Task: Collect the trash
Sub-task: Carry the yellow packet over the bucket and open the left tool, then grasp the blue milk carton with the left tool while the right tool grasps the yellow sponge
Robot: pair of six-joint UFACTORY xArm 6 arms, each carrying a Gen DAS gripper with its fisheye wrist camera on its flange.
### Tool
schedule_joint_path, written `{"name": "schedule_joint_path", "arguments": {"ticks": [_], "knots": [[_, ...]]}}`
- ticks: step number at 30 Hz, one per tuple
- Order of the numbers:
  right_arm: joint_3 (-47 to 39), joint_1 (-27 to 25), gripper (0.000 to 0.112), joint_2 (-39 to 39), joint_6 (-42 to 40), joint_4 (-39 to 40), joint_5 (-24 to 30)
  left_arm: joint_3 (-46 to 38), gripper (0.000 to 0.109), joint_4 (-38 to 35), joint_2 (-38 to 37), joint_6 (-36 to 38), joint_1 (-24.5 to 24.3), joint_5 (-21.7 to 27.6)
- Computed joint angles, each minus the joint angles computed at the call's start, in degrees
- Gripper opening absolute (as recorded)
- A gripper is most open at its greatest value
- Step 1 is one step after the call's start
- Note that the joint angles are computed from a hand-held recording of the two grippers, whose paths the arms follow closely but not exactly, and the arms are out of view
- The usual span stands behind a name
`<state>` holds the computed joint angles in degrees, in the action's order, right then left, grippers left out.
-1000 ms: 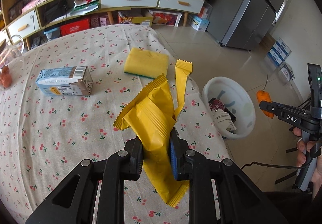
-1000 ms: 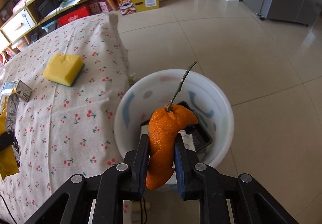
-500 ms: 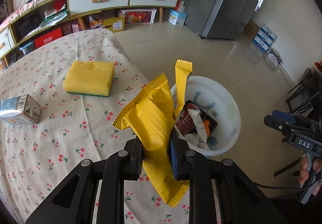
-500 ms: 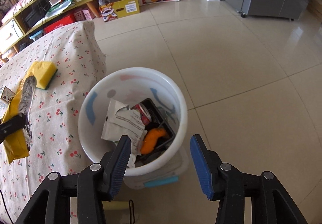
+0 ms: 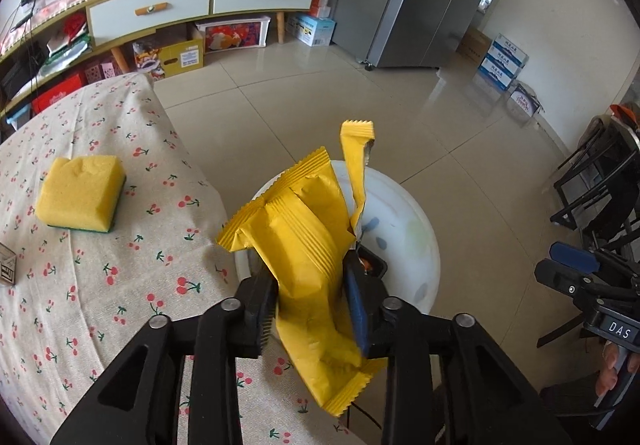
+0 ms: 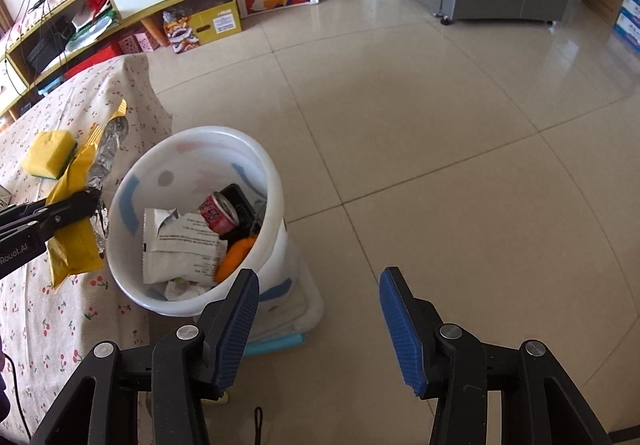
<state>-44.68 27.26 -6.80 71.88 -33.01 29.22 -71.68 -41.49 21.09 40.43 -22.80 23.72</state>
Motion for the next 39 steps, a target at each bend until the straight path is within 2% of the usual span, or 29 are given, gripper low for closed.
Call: {"name": "schedule_joint_path", "arguments": {"ticks": [3, 5, 8, 13, 17, 23, 31, 36, 39], "knots": [[0.08, 0.11, 0.055, -0.38, 0.32, -0.3, -0.36, 0.43, 0.085, 3.18, -0.21, -3.85, -0.11, -0.7], [-0.1, 0.24, 0.056, -0.36, 0.28, -0.5, -0.49, 1.24, 0.092, 7.43, -0.55, -6.8, -0.15, -2.14], [-1.08, 0.61, 0.057, 0.52, 0.03, -0.57, -0.37, 3.14, 0.095, 10.83, -1.75, -8.08, 0.13, -4.05], [-2.87, 1.03, 0.057, 2.3, -0.36, -0.15, -0.09, 5.28, 0.099, 11.19, -3.96, -6.99, 2.12, -3.79], [-4.56, 1.49, 0.064, 3.84, -0.8, 0.45, -0.46, 6.76, 0.103, 11.98, -5.55, -6.11, 4.34, -4.22], [-9.28, 2.52, 0.072, 7.75, -1.98, 1.36, -1.09, 8.38, 0.103, 12.95, -7.33, -5.0, 8.06, -5.09], [-19.21, 5.01, 0.074, 15.53, -4.47, 2.91, -0.24, 8.23, 0.103, 13.83, -7.7, -4.87, 13.36, -3.88], [-26.07, 6.47, 0.075, 20.95, -6.96, 4.68, 0.71, 6.84, 0.103, 17.52, -6.56, -8.58, 16.52, -3.85], [-29.89, 7.12, 0.075, 23.97, -8.26, 6.07, 1.14, 4.22, 0.103, 24.83, -4.45, -16.78, 18.94, -3.95]]}}
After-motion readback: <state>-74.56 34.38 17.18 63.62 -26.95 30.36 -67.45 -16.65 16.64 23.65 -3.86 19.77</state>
